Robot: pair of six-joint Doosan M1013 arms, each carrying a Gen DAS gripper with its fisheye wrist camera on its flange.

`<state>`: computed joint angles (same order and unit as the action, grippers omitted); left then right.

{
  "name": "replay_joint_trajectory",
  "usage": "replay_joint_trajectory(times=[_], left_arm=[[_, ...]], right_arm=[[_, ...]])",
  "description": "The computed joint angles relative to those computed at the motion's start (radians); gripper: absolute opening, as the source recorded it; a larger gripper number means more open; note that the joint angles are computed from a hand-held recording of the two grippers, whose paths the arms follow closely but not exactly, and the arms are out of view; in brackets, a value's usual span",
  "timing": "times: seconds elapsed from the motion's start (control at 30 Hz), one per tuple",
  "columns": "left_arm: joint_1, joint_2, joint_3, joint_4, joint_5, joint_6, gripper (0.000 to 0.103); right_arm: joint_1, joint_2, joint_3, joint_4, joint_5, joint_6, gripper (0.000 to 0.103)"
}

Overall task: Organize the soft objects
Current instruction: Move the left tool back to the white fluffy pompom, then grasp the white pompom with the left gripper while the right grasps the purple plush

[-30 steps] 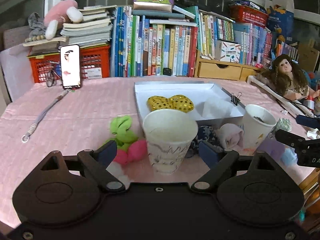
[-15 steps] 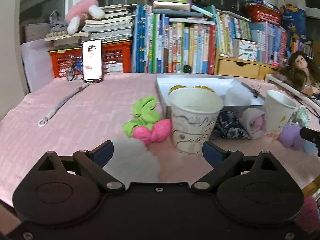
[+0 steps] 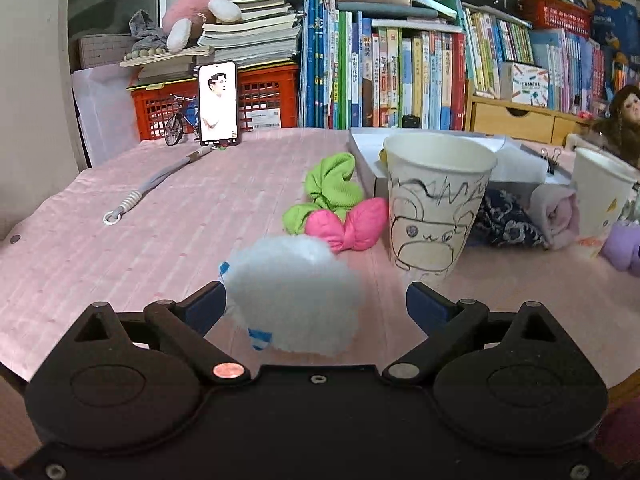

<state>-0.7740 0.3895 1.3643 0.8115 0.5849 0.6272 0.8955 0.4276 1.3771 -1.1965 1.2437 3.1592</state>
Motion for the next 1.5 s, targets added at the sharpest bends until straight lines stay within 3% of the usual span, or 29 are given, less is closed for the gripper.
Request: replay_joint_trajectory(times=[0.8, 0.9, 0.97, 1.0, 1.03, 1.1, 1.5], left_arm=[[-0.006, 0.041, -0.026, 0.077, 0.052, -0.073, 0.096], [-0.006, 0.044, -0.031, 0.07, 0.052, -0.058, 0.092], [-0.008, 0.045, -0.036, 0.072, 0.062, -0.059, 0.082], [-0.01, 0.046, -0.038, 0.09, 0.074, -0.072, 0.071], [-0.014, 0.047, -0.041, 0.111, 0.092, -0.08, 0.069], [-0.012, 0.047, -0.045, 0.089, 0.095, -0.051, 0.069], [-0.021, 0.017, -0.035, 0.084, 0.068, -0.006, 0.068]], right_arm=[[-0.033, 0.032, -0.031, 0.062, -0.063, -0.108, 0.096], [-0.034, 0.035, -0.036, 0.067, -0.066, -0.123, 0.093], [-0.034, 0.039, -0.042, 0.072, -0.055, -0.126, 0.083], [-0.032, 0.04, -0.044, 0.071, -0.048, -0.126, 0.08], [-0.031, 0.041, -0.045, 0.07, -0.041, -0.124, 0.078], [-0.029, 0.041, -0.046, 0.069, -0.029, -0.113, 0.071], [-0.015, 0.025, -0.04, 0.025, -0.04, -0.096, 0.07]])
